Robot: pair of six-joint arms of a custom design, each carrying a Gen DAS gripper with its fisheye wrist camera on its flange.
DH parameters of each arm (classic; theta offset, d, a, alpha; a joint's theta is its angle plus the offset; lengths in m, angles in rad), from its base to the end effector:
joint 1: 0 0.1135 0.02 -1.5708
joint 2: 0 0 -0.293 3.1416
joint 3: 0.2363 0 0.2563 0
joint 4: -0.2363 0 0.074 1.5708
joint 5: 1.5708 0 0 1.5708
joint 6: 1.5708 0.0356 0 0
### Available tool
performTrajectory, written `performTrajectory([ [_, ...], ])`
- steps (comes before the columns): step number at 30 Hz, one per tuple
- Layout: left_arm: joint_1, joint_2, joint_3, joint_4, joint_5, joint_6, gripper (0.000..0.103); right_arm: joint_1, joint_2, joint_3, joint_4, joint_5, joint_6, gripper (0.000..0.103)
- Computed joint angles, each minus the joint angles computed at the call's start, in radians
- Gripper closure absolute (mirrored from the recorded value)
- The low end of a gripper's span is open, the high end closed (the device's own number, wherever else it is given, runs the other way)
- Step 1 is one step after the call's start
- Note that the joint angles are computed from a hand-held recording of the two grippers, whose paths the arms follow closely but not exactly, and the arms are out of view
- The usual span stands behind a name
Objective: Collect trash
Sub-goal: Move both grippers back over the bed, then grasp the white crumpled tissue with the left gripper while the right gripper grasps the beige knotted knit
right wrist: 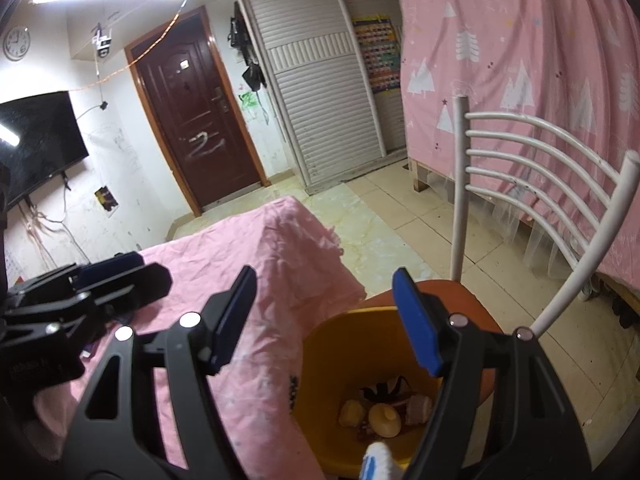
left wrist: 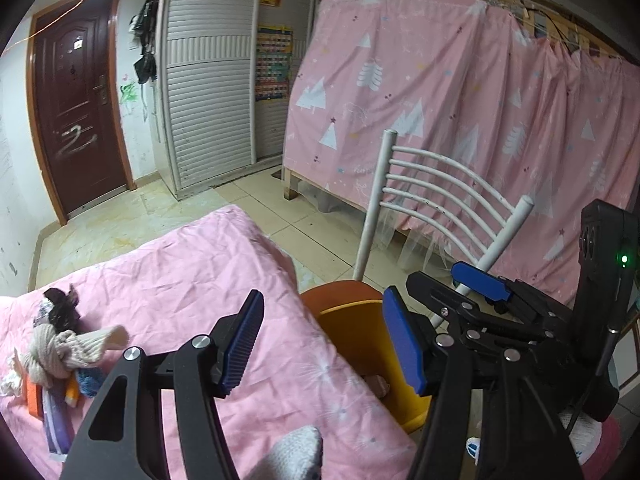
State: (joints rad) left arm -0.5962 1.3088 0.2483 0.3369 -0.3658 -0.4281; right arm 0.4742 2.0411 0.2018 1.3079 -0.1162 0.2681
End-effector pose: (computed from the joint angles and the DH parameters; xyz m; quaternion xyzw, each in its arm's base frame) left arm 0.1714 -0.1009 0.1374 0.0008 0.8995 -0.0535 0.4336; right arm 0.2106 0.1127 0.0631 -0.1178 0.8589 0.2268 0.4437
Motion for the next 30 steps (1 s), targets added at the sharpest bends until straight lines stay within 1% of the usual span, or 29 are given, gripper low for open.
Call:
performTrajectory([
  [6,0.102,-0.178,-0.078,-0.06,0.038,0.032,0.05,0.106,-0.057,0.038,-0.099,0.068,0.009,0.035],
  [10,0.216,-0.34,-0.125,-0.144,0.093,0.069,0.05,0.206,-0.074,0.086,-0.168,0.128,0.02,0.034],
  [12,0.295,-0.429,-0.144,-0.198,0.134,0.099,0.05,0.254,-0.084,0.109,-0.203,0.158,0.026,0.034],
  [14,0.39,-0.517,-0.158,-0.257,0.192,0.136,0.05,0.303,-0.089,0.141,-0.241,0.184,0.026,0.034],
  [16,0.516,-0.607,-0.168,-0.324,0.276,0.189,0.05,0.351,-0.09,0.174,-0.276,0.208,0.028,0.034],
  [19,0.743,-0.696,-0.173,-0.4,0.437,0.288,0.05,0.4,-0.083,0.221,-0.322,0.231,0.027,0.031],
  [21,0.886,-0.71,-0.175,-0.418,0.536,0.351,0.05,0.438,-0.076,0.254,-0.353,0.251,0.031,0.031],
  [24,1.161,-0.669,-0.165,-0.425,0.727,0.488,0.05,0.496,-0.056,0.317,-0.412,0.276,0.034,0.031],
  [28,1.476,-0.503,-0.138,-0.381,0.928,0.656,0.05,0.553,-0.022,0.414,-0.494,0.287,0.029,0.031],
  [30,1.591,-0.403,-0.114,-0.362,0.994,0.73,0.05,0.572,-0.008,0.449,-0.52,0.289,0.028,0.03],
])
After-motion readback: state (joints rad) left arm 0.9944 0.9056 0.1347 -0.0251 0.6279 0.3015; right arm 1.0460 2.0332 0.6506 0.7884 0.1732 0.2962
